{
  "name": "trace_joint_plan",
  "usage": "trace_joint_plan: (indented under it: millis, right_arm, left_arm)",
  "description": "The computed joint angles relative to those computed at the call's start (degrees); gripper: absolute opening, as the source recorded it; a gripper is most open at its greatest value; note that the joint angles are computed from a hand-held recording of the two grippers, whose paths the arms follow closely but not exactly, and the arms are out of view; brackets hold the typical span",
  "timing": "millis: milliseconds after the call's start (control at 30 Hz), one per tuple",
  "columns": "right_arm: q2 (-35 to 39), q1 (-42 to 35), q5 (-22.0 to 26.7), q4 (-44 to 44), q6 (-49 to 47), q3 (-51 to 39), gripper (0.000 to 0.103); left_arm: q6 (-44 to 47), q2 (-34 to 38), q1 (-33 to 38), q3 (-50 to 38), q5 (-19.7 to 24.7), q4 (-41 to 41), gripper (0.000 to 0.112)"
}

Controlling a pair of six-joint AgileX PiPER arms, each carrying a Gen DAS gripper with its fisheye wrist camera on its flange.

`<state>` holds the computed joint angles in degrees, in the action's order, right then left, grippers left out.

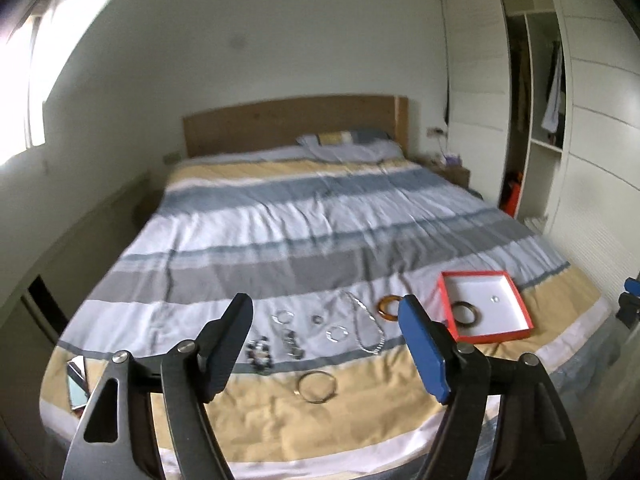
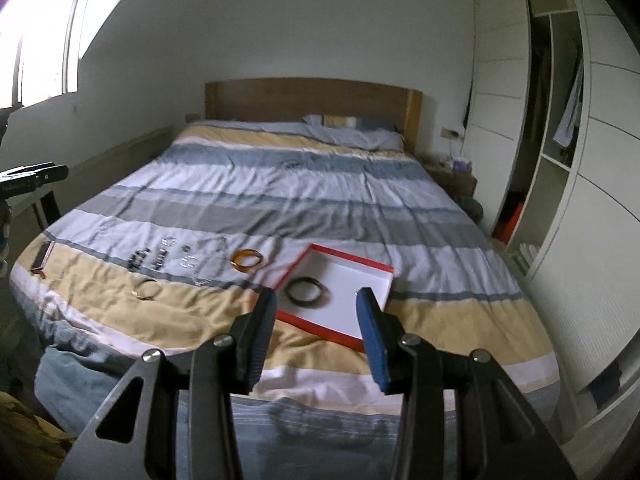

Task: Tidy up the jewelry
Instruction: 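Withdraw both tools from the box back toward the jewelry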

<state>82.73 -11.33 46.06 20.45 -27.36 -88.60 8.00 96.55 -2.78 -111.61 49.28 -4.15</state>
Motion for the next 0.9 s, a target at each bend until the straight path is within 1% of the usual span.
trace_joint_plan:
  millis: [100,200,300,433,567,633,700,733,900]
  right_arm:
    - [-1.8,2.9,-0.7,-0.4,1.6,1.7,0.040]
    - [-1.7,6.1,-1.3,-1.0,3.0,2.2,0.040]
    - [-0.4,9.1,-1.9,-1.4,4.0,2.1,0.040]
    - [2.0,11.2,-2.5,0.5,3.6,1.8,0.040]
    - [6.6,13.9,-3.5,0.4,4.7,0.6,0.040]
    - [9.6,15.3,-3.8,0.1,5.3,-0.6,0.041]
    - [13.7,16.6,-3.8,-0.1,5.8,-2.9,0.048]
    - [15.5,17.0,-3.6,-0.1,6.1,-4.1,0.049]
    - [28.5,18.9,-0.4,-0.3,8.0,-15.4,0.051]
  left_arm:
    - [2.4,-4.8,2.7,6.9,-3.6,-2.4,0.075]
    - [4.8,-6.7,5.1,9.8,-3.5,-5.2,0.078]
    - [4.6,-8.0,5.9,13.4,-5.5,-4.6,0.082]
    - [4.2,-7.5,7.1,16.0,-6.1,-4.9,0.085]
    - [2.7,-4.2,8.5,16.5,-6.7,-5.4,0.085]
    - [1.7,-1.4,9.1,16.6,-7.4,-5.5,0.085]
    - [0.6,1.4,9.5,16.5,-8.1,-4.9,0.085]
    - [0.7,2.9,9.7,15.6,-7.7,-5.1,0.085]
    - [-1.0,12.2,9.9,12.4,-7.2,-4.7,0.082]
